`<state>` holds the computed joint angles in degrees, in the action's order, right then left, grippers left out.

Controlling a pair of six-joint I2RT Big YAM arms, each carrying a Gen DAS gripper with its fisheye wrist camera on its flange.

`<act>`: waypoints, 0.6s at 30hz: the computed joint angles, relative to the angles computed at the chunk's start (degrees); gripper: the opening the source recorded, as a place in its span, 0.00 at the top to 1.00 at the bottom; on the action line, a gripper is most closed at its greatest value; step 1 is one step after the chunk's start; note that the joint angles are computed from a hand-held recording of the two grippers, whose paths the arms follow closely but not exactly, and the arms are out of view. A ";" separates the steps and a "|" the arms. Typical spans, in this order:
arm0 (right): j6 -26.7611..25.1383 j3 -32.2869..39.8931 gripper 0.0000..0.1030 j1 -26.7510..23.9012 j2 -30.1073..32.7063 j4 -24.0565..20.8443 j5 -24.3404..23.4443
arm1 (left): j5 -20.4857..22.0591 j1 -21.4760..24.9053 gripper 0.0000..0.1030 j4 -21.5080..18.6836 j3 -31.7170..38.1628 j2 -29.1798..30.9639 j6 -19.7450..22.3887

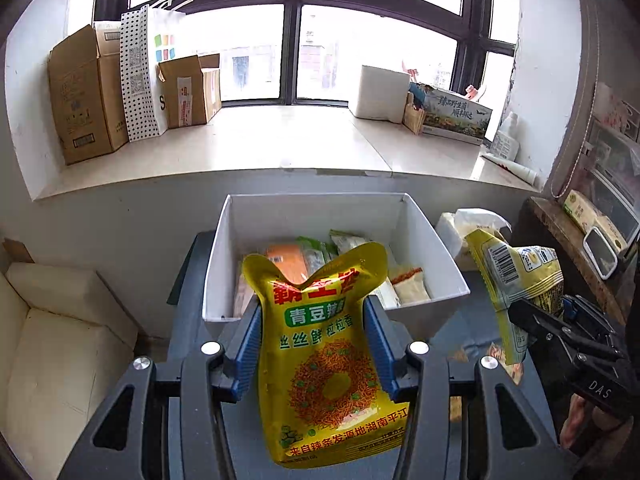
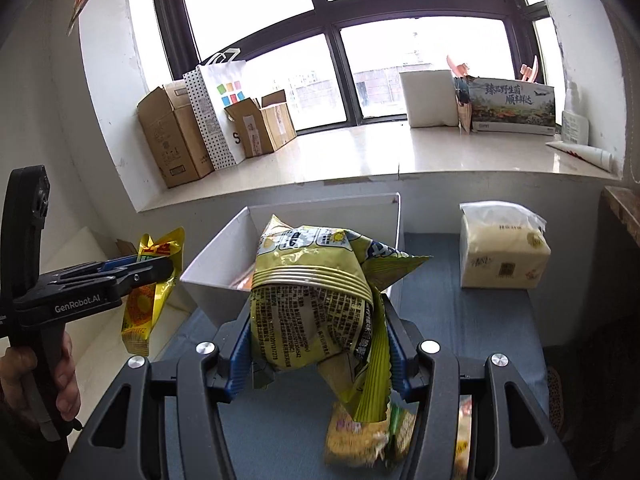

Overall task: Organize snacks
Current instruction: 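Lower both packets into the white box and open both tools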

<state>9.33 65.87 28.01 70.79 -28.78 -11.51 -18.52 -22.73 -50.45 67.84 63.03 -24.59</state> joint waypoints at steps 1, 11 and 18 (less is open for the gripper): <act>0.09 2.31 0.42 -0.13 2.00 -0.29 -0.30 | 0.11 1.03 0.48 -0.08 1.89 1.82 1.10; -0.48 21.29 0.26 -0.69 19.37 -6.72 0.64 | -1.07 6.94 0.37 1.05 14.25 16.89 9.99; -0.44 22.28 0.00 -1.09 20.05 -7.77 3.83 | -1.28 9.47 0.06 3.34 10.98 15.94 8.85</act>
<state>8.89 88.15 26.92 90.84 -36.54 -7.68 -19.80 -13.27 -47.10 78.82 78.97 -15.74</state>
